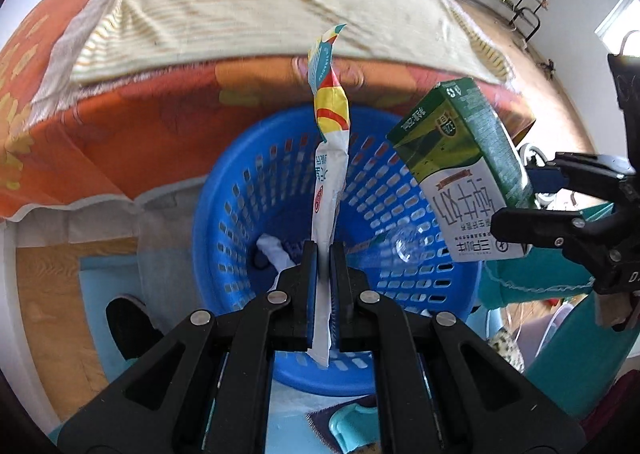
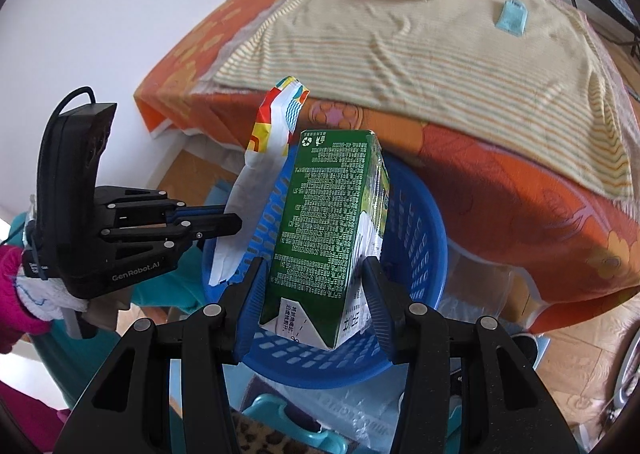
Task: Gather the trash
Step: 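Open both grippers to drop the strip and carton into the basket, then move both grippers back over the bed toward the red box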
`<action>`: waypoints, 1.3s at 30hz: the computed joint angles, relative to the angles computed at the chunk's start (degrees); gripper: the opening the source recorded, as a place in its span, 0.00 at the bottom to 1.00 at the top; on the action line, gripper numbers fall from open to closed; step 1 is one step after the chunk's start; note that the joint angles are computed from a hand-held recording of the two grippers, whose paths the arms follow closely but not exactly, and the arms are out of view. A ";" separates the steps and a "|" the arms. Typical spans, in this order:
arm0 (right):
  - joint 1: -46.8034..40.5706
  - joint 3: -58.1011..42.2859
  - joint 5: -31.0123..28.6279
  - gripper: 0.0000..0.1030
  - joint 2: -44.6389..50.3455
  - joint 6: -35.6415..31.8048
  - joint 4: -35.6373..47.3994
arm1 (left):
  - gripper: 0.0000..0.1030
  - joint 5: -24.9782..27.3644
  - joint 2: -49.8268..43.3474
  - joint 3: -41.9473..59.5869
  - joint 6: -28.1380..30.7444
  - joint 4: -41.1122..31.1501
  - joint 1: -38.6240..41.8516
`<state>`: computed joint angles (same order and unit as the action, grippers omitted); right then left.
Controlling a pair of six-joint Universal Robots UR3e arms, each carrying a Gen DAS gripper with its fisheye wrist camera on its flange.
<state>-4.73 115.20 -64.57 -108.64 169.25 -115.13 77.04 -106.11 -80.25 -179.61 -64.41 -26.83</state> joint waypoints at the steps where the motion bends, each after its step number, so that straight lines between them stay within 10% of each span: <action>1: 0.37 -0.05 -0.39 0.46 0.52 0.16 -0.06 | 0.04 0.26 -0.29 0.10 0.20 -0.44 -0.15; 17: 3.65 -0.79 -4.23 0.49 3.02 0.40 0.46 | 0.06 0.61 -3.61 3.11 0.29 -5.11 -0.93; 22: 5.50 -2.54 -5.68 0.49 4.85 1.10 0.25 | 0.49 1.86 -3.03 2.53 -0.81 -3.71 -0.94; 39: 7.03 -3.84 -7.88 0.49 5.92 2.54 -0.95 | 0.50 4.54 -2.77 3.67 -2.08 -2.43 -0.19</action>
